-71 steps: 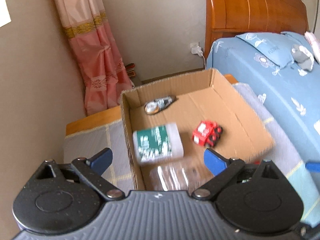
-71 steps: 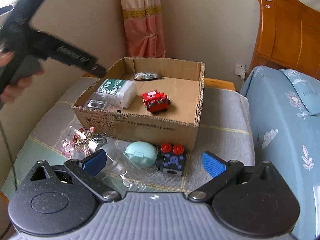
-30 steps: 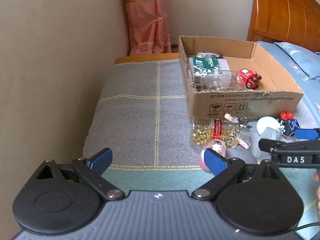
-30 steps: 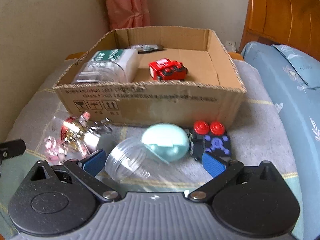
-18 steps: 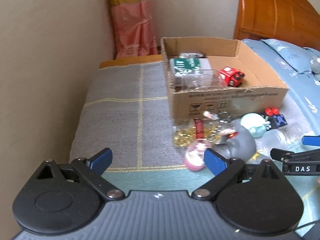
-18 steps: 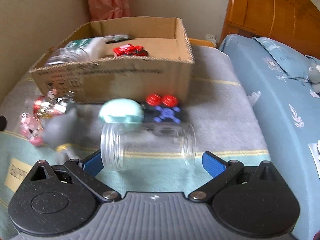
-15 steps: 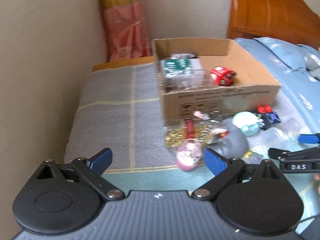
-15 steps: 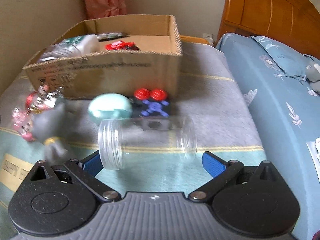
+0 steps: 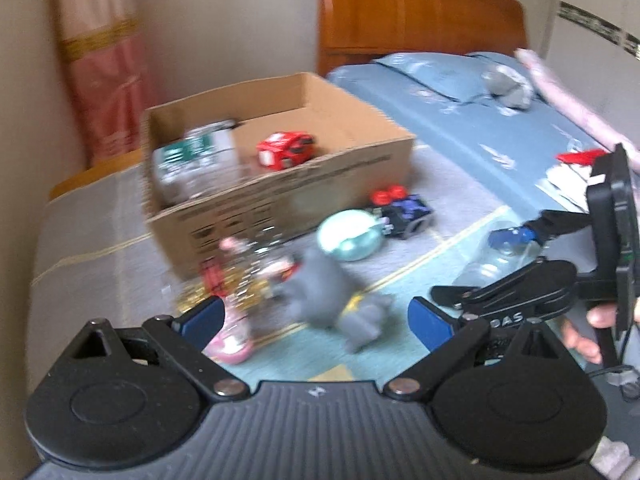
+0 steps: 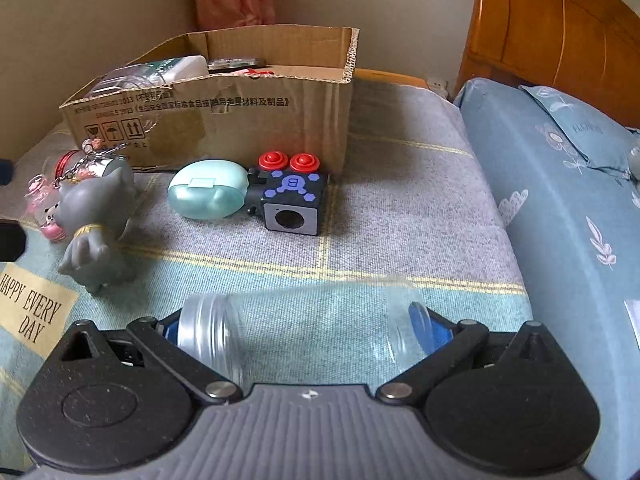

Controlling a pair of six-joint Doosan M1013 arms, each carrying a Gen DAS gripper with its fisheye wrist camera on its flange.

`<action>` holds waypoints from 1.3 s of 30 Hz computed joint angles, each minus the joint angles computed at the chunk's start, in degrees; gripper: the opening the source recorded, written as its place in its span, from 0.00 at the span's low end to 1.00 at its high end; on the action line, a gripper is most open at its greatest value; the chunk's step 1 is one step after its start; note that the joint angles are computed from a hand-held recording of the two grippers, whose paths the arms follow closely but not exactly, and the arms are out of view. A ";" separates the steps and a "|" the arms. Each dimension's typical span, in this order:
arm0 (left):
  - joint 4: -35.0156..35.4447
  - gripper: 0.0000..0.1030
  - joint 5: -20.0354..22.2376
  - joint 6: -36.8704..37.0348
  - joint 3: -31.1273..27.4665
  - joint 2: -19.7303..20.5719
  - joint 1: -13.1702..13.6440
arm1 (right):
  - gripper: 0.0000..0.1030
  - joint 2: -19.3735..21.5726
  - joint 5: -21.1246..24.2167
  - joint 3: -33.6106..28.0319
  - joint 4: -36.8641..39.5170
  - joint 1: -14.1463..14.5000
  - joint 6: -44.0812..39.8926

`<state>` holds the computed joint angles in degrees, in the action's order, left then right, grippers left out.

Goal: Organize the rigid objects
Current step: 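Close the right gripper around the clear plastic bottle, then grasp the grey elephant toy with the left gripper while the right holds the bottle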

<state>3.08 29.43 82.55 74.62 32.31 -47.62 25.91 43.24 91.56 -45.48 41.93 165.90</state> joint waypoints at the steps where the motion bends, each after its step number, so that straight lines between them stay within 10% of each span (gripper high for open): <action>1: -1.81 0.95 -0.08 2.29 -0.38 0.30 0.07 | 1.00 -0.05 -0.32 0.21 -0.22 -0.04 0.07; 20: -7.65 0.95 11.46 18.78 -6.32 4.37 -0.33 | 1.00 -2.37 -4.42 3.71 0.51 0.10 -3.90; 39: -0.34 0.71 7.30 4.48 -5.43 5.11 -0.72 | 1.00 -2.77 -5.79 5.37 -5.23 0.71 1.50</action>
<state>2.75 36.73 87.03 69.19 37.42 -48.34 23.14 37.45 96.93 -50.72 42.64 167.40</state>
